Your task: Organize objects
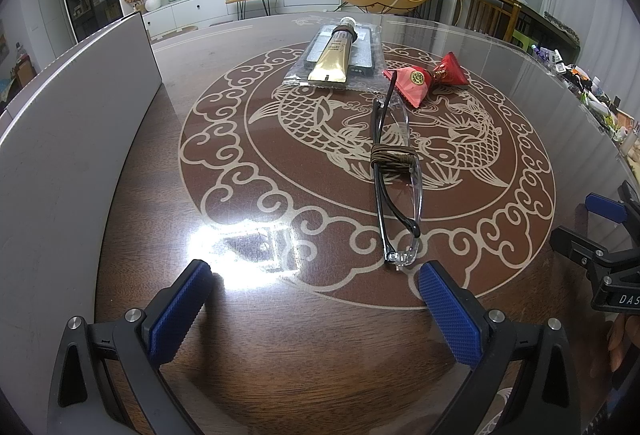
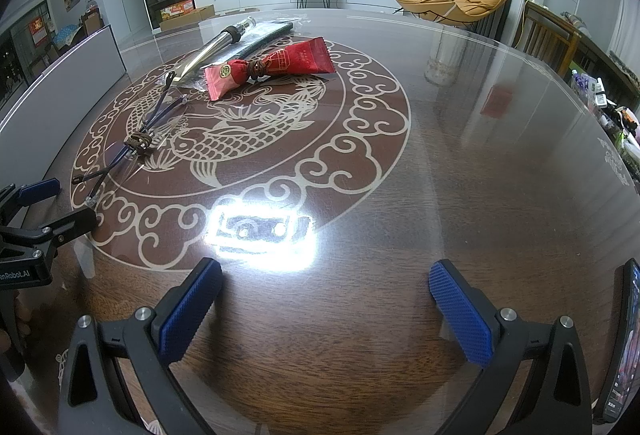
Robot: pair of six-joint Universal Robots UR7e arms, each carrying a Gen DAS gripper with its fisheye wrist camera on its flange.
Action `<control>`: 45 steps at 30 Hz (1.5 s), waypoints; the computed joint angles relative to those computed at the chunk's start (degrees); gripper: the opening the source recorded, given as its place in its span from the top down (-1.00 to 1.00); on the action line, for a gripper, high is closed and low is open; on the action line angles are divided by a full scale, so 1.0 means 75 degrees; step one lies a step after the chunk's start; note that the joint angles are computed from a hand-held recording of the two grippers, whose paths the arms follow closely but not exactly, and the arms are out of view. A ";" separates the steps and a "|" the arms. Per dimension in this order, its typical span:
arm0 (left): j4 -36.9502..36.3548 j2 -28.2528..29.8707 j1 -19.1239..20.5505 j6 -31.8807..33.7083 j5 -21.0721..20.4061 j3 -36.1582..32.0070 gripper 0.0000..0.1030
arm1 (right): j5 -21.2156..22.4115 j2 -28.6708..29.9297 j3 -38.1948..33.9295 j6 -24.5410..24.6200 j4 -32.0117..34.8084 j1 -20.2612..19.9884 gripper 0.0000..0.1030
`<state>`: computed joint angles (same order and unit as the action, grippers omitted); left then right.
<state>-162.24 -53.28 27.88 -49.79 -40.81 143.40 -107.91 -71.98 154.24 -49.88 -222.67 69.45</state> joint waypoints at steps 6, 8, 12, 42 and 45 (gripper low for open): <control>0.0014 -0.0007 0.0002 0.0007 0.0000 -0.0010 -1.00 | -0.0003 0.0010 -0.0007 0.0004 -0.0005 0.0003 -1.00; 0.0012 -0.0006 0.0001 0.0006 -0.0001 -0.0008 -1.00 | 0.0001 0.0005 0.0000 0.0001 -0.0009 -0.0002 -1.00; 0.0009 -0.0003 0.0000 0.0003 -0.0001 -0.0007 -1.00 | -0.0002 0.0012 -0.0008 0.0005 -0.0007 0.0003 -1.00; 0.0774 -0.0482 -0.0526 -0.0801 -0.0158 0.0306 -1.00 | -0.0005 0.0025 -0.0004 0.0010 -0.0026 0.0004 -1.00; 0.0757 -0.0468 -0.0532 -0.0807 -0.0159 0.0314 -1.00 | -0.0006 0.0025 -0.0006 0.0012 -0.0025 0.0006 -1.00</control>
